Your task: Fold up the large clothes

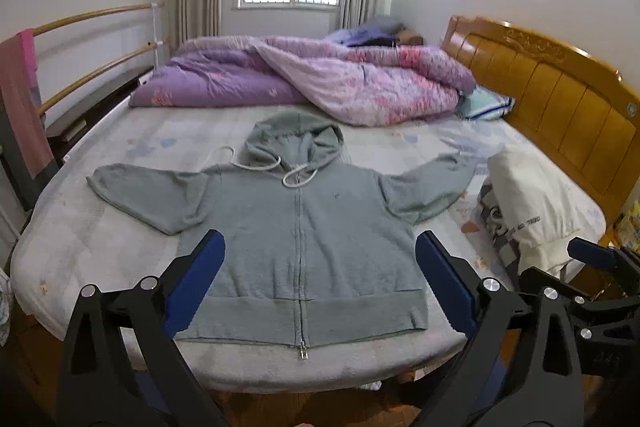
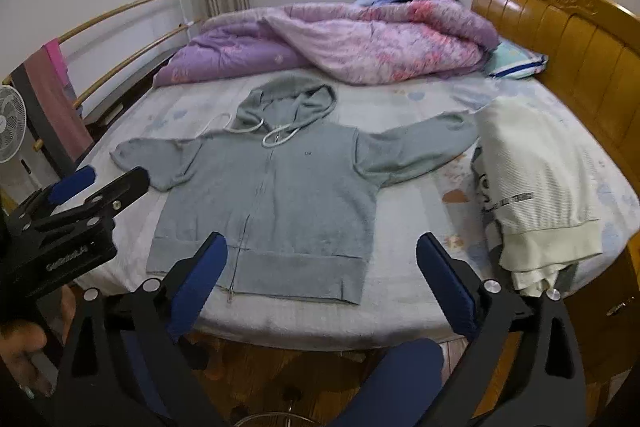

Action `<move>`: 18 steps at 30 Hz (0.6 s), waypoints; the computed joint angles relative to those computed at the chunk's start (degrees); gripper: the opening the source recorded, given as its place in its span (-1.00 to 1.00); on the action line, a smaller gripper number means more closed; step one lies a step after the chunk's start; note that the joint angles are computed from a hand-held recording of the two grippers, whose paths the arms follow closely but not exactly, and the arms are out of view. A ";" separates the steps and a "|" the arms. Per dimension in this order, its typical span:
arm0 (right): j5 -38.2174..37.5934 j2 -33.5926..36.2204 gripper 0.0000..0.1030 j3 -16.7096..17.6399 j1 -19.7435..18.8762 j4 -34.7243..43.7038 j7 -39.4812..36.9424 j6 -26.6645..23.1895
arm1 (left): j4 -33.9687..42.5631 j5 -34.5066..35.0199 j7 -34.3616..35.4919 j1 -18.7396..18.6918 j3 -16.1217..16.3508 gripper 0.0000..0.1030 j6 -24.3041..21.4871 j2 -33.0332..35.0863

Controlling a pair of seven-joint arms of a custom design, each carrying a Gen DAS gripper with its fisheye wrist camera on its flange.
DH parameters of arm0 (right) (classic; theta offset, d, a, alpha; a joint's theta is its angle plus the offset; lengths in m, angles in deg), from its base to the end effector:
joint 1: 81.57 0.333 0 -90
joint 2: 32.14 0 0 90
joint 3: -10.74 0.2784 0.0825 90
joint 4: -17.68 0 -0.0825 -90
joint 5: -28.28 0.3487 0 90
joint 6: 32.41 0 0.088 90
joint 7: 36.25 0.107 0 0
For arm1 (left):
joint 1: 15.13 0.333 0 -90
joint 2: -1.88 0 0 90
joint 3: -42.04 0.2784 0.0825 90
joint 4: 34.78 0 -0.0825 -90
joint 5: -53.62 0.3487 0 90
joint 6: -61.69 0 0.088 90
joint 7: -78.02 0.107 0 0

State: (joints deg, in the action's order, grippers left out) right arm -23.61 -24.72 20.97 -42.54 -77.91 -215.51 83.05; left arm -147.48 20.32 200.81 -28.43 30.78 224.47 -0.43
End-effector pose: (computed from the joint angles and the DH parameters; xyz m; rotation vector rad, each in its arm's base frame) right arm 0.4241 0.4130 0.5368 -1.3500 2.0604 -0.8749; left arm 0.5228 -0.2092 0.5665 -1.2348 2.1538 -1.1876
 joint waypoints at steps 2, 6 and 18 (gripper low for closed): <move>-1.80 -0.14 0.82 0.66 1.44 0.97 1.04 -3.94 | -2.16 -2.54 1.39 -0.32 0.29 0.87 0.74 -2.71; -4.30 -1.05 0.83 1.83 3.62 1.46 3.20 -9.66 | -5.24 -3.36 3.31 -2.26 1.25 0.89 3.26 -6.67; -9.74 -5.39 0.85 5.97 5.95 -0.62 9.27 -19.59 | -10.27 -10.23 11.01 -10.59 6.90 0.90 3.78 -15.11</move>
State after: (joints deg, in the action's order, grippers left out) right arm -33.36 -30.12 26.94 -36.59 -78.53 -206.24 63.46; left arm -157.75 10.09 211.82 -39.02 37.68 228.26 -15.54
